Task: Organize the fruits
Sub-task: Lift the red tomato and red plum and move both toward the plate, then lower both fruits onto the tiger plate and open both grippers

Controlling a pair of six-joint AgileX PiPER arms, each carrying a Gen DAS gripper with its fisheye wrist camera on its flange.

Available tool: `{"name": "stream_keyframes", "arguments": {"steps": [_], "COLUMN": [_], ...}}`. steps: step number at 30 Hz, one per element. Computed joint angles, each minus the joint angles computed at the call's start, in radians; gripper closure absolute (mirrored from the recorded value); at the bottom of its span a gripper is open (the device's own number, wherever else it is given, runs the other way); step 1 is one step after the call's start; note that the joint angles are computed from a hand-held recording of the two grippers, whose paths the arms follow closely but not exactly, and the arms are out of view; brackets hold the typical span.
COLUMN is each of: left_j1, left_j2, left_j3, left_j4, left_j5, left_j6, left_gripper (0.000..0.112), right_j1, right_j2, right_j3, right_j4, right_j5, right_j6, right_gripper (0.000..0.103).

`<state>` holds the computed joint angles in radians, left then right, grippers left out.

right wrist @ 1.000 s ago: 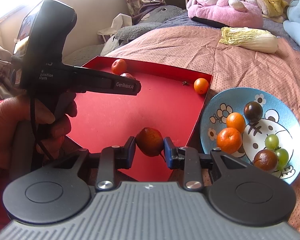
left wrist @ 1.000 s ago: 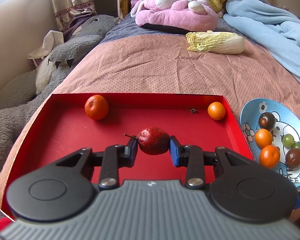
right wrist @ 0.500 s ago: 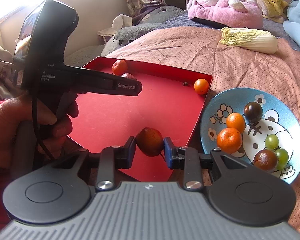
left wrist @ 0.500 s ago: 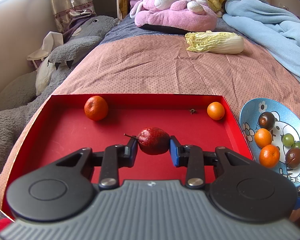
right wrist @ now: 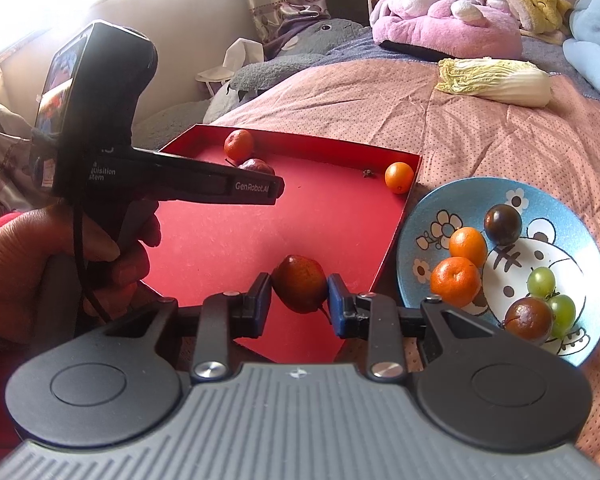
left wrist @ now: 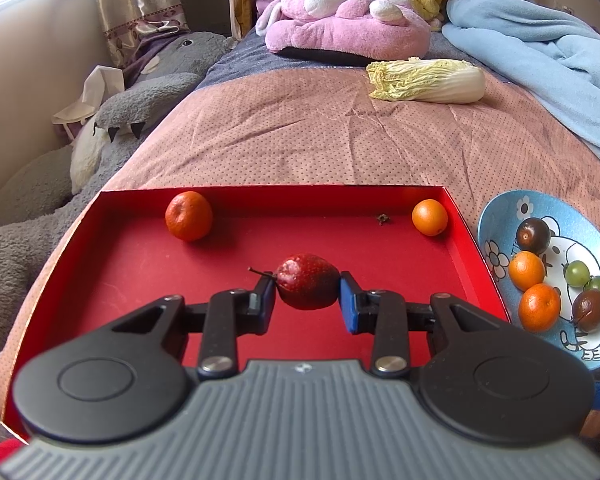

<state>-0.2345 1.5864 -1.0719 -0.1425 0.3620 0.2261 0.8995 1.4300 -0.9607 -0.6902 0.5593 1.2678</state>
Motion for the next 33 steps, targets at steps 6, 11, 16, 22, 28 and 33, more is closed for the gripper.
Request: {"name": "stream_keyframes", "arguments": {"steps": [6,11,16,22,28,33], "left_j1": [-0.009,-0.026,-0.050,-0.107,-0.173,-0.220], "left_j2": [-0.002,-0.006,-0.007,-0.015,-0.009,-0.002], "left_j3": [0.010,0.020,0.028,0.035,0.019,-0.003], "left_j4": [-0.019,-0.060,-0.126,-0.138,-0.147,-0.139], "left_j5": [-0.020,-0.025,-0.033,-0.036,-0.031,-0.023], "left_j6": [0.035,0.077,0.130,0.134,0.128,0.119], "left_gripper": [0.075,0.075,0.075,0.075,0.075,0.075], "right_j1": [-0.011,-0.026,-0.059,-0.138,-0.202,-0.231], "right_j2": [-0.036,-0.079,-0.142,-0.214,-0.232,-0.218], "right_j3": [0.042,0.093,0.159,0.245,0.308,0.335], "right_j4": [-0.036,-0.072,-0.104,-0.140,-0.200,-0.254], "right_j5": [-0.024,-0.031,-0.026,-0.003,0.007,-0.029], "right_j6": [0.048,0.095,0.126,0.153,0.177,0.200], "right_gripper": [0.068,0.068,0.068,0.068,0.068,0.068]}}
